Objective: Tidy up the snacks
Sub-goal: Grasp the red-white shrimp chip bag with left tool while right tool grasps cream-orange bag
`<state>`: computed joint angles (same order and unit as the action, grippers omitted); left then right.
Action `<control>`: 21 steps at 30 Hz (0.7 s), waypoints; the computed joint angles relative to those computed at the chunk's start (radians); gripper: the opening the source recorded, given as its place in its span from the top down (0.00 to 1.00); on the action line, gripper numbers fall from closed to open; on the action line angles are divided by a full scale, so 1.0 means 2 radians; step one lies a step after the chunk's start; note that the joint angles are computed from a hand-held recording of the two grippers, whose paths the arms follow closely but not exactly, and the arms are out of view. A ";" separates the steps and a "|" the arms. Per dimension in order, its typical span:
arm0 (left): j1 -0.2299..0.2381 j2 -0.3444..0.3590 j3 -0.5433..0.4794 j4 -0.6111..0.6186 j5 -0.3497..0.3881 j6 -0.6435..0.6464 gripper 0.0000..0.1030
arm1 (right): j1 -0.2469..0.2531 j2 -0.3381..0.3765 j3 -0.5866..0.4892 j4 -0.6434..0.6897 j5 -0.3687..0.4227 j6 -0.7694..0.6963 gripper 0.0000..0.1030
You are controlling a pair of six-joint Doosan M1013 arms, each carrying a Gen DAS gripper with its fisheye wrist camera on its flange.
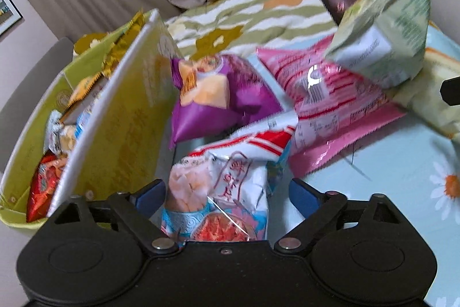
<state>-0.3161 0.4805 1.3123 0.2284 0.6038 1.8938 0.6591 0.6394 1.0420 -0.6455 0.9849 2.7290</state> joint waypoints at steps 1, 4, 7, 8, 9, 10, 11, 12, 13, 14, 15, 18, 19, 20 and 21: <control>-0.001 0.001 0.001 0.011 0.001 -0.008 0.12 | -0.002 0.000 0.002 0.006 -0.005 -0.006 0.00; -0.002 0.003 0.001 0.032 0.004 -0.019 0.25 | -0.006 0.001 0.004 0.019 -0.013 -0.020 0.00; 0.001 0.002 0.002 0.023 0.006 -0.007 0.30 | -0.008 0.003 0.005 0.029 -0.016 -0.031 0.00; 0.001 0.001 0.003 0.022 0.006 -0.004 0.31 | -0.009 0.004 0.005 0.031 -0.017 -0.034 0.01; 0.002 0.000 0.004 0.020 0.006 -0.001 0.33 | -0.009 0.004 0.005 0.033 -0.017 -0.036 0.02; 0.002 -0.001 0.005 0.015 0.006 0.001 0.38 | -0.009 0.005 0.004 0.032 -0.017 -0.036 0.02; 0.002 -0.003 0.006 0.013 0.007 0.000 0.40 | -0.009 0.005 0.005 0.031 -0.017 -0.037 0.02; 0.003 -0.005 0.008 0.013 0.004 -0.001 0.43 | -0.009 0.005 0.005 0.031 -0.018 -0.038 0.02; 0.003 -0.006 0.009 0.011 0.003 0.000 0.44 | -0.009 0.006 0.005 0.030 -0.018 -0.039 0.03; 0.004 -0.009 0.011 0.003 0.004 0.003 0.45 | -0.009 0.006 0.004 0.029 -0.017 -0.039 0.03; 0.006 -0.010 0.012 -0.009 0.006 0.007 0.45 | -0.009 0.007 0.004 0.030 -0.016 -0.040 0.04; 0.006 -0.017 0.017 -0.011 0.010 0.005 0.46 | -0.010 0.008 0.003 0.027 -0.017 -0.038 0.05; 0.007 -0.019 0.020 -0.012 0.010 0.005 0.46 | -0.009 0.009 0.004 0.026 -0.018 -0.038 0.05; 0.008 -0.022 0.021 -0.015 0.012 0.007 0.46 | -0.009 0.009 0.003 0.024 -0.018 -0.038 0.06; 0.008 -0.024 0.023 -0.017 0.013 0.007 0.46 | -0.009 0.010 0.002 0.024 -0.016 -0.038 0.06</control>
